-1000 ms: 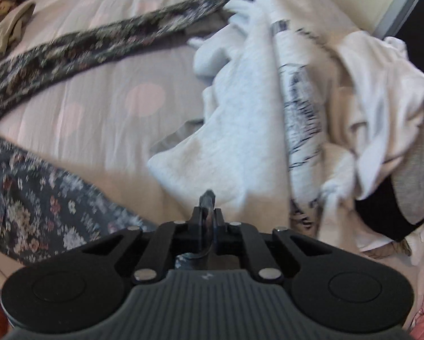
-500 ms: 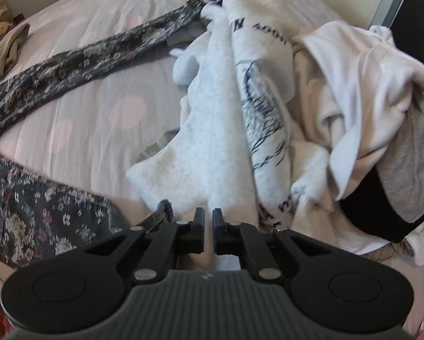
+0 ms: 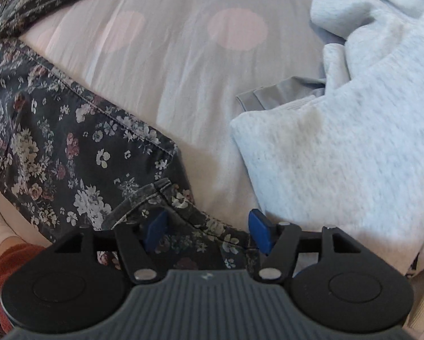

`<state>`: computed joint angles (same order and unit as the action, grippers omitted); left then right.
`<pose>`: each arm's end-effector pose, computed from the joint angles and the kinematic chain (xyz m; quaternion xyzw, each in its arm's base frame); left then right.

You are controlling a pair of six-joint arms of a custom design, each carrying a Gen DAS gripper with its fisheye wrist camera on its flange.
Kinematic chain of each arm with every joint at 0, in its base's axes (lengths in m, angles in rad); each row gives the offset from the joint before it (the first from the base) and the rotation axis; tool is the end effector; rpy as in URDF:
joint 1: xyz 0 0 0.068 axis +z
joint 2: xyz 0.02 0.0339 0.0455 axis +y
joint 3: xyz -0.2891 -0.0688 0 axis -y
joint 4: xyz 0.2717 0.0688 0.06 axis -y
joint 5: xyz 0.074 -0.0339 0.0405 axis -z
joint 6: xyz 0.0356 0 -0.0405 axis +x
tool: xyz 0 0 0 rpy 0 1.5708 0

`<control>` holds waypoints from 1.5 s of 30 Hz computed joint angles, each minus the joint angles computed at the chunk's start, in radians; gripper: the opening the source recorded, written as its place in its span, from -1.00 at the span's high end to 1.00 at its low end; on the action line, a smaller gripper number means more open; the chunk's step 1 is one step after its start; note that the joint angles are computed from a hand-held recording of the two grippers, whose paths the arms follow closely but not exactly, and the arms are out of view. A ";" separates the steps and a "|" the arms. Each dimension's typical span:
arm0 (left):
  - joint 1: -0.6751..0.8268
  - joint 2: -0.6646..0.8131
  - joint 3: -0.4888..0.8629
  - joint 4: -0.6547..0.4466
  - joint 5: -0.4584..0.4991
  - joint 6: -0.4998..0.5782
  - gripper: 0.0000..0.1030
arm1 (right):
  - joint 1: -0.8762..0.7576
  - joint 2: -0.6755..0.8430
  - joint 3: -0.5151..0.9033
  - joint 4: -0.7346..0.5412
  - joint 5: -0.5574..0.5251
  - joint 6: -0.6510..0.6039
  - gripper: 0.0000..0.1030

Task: Fold clothes

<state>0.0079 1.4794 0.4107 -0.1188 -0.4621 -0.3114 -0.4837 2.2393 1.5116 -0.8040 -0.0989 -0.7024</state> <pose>0.2164 0.0176 0.0939 -0.1950 0.9365 0.1942 0.2173 0.3967 -0.2044 0.0951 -0.1099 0.9925 0.0301 0.0438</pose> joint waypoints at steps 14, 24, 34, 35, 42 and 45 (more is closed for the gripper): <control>0.014 0.047 -0.001 0.043 0.006 0.000 0.83 | -0.068 -0.097 -0.132 0.107 0.026 -0.107 0.63; 0.024 0.007 -0.022 0.043 0.026 -0.014 0.83 | -0.275 -0.334 -0.175 0.178 -0.098 -0.026 0.67; 0.047 -0.143 -0.029 -0.055 0.049 -0.003 0.87 | -0.345 -0.394 -0.231 0.234 -0.176 0.049 0.68; 0.056 -0.166 -0.023 -0.075 0.057 0.003 0.87 | -0.336 -0.405 -0.238 0.251 -0.183 0.064 0.68; 0.044 -0.230 -0.011 -0.161 0.056 0.049 0.89 | -0.354 -0.391 -0.177 0.225 -0.181 0.081 0.68; 0.031 -0.170 -0.010 -0.149 0.004 0.042 1.00 | -0.370 -0.358 -0.174 0.237 -0.163 0.084 0.68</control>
<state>0.0387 1.3098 0.4010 -0.2676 -0.4585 -0.2690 -0.8533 1.8817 1.3373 -0.5668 -0.2622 -0.6184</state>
